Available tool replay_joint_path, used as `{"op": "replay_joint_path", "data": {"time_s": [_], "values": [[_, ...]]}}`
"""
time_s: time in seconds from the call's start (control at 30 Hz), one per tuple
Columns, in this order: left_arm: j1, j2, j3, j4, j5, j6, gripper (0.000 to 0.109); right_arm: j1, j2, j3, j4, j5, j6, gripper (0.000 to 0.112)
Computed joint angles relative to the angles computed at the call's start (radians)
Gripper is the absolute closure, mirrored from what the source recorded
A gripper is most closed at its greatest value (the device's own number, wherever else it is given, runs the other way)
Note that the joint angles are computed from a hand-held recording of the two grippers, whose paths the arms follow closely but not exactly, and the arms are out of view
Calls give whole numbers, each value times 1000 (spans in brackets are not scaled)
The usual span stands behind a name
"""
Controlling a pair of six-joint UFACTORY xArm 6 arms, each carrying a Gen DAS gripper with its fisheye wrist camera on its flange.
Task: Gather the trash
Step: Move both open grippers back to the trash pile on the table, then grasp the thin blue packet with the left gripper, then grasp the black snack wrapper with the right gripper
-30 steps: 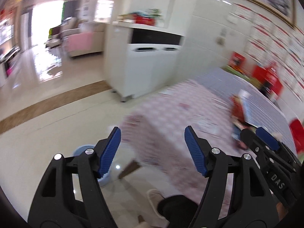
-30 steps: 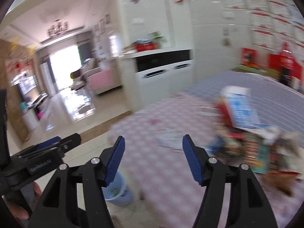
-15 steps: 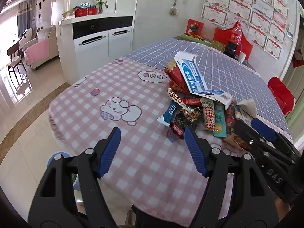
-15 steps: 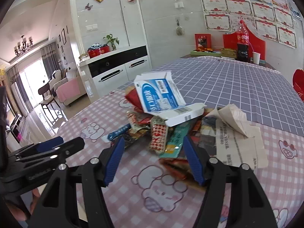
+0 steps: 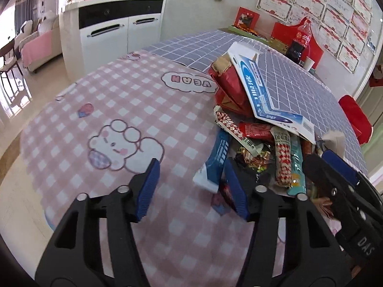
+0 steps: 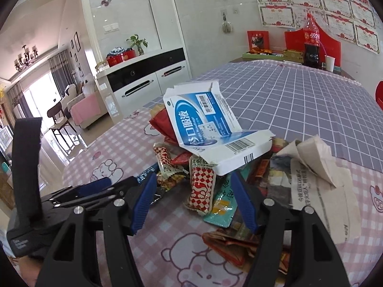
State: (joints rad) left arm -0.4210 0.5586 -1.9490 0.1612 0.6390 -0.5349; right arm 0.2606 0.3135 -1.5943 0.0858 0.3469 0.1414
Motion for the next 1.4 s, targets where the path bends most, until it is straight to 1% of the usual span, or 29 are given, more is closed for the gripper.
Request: {"op": "replay_joint_path", "data": {"time_s": [0.1,0.13,0.17,0.2,0.23,0.27,0.3,0.33,0.37,0.43,0.5,0.63,0.77,0.87,0.93,1.07,1.17,1.23,1.33,1.4], "values": [[6,26,-25,-56,-18,47,57,2,19,-26,2,26,-2,49],[7,30,-28,-72,-27,68,60,3,25,-33,-6,33,3,49],[6,40,-39,-94,-26,100,69,5,29,-39,-7,41,3,49],[6,45,-46,-96,-22,110,74,6,33,-45,-5,48,1,49],[6,50,-54,-104,-20,118,77,6,34,-46,-8,49,5,49],[9,49,-50,-139,-28,145,82,8,34,-48,-22,51,17,49],[9,50,-51,-159,-27,167,87,10,37,-53,-36,56,28,49],[9,50,-53,-167,-23,177,95,13,39,-57,-39,61,30,49],[7,43,-41,-147,-32,161,95,15,40,-62,-44,65,34,49],[11,0,31,-133,-84,137,96,23,40,-64,-61,70,47,49],[19,-58,119,-119,-135,113,96,34,42,-69,-52,77,39,49],[39,-157,255,-80,-204,66,96,58,54,-87,-41,100,34,49],[66,-242,370,33,-249,-47,96,79,83,-125,21,137,4,49],[87,-280,422,62,-269,-85,96,91,117,-173,-14,166,59,49],[97,-296,446,86,-275,-106,96,97,142,-214,-76,196,137,49],[117,-320,486,60,-300,-89,96,112,182,-282,-68,238,150,49],[123,-325,499,23,-314,-56,96,116,219,-338,-212,303,265,49],[126,-333,514,10,-325,-43,96,110,219,-334,-252,310,308,49],[127,-330,517,-42,-334,-4,96,112,234,-356,-277,339,309,49],[126,-333,522,-59,-339,12,96,111,244,-371,-270,352,300,50]]}}
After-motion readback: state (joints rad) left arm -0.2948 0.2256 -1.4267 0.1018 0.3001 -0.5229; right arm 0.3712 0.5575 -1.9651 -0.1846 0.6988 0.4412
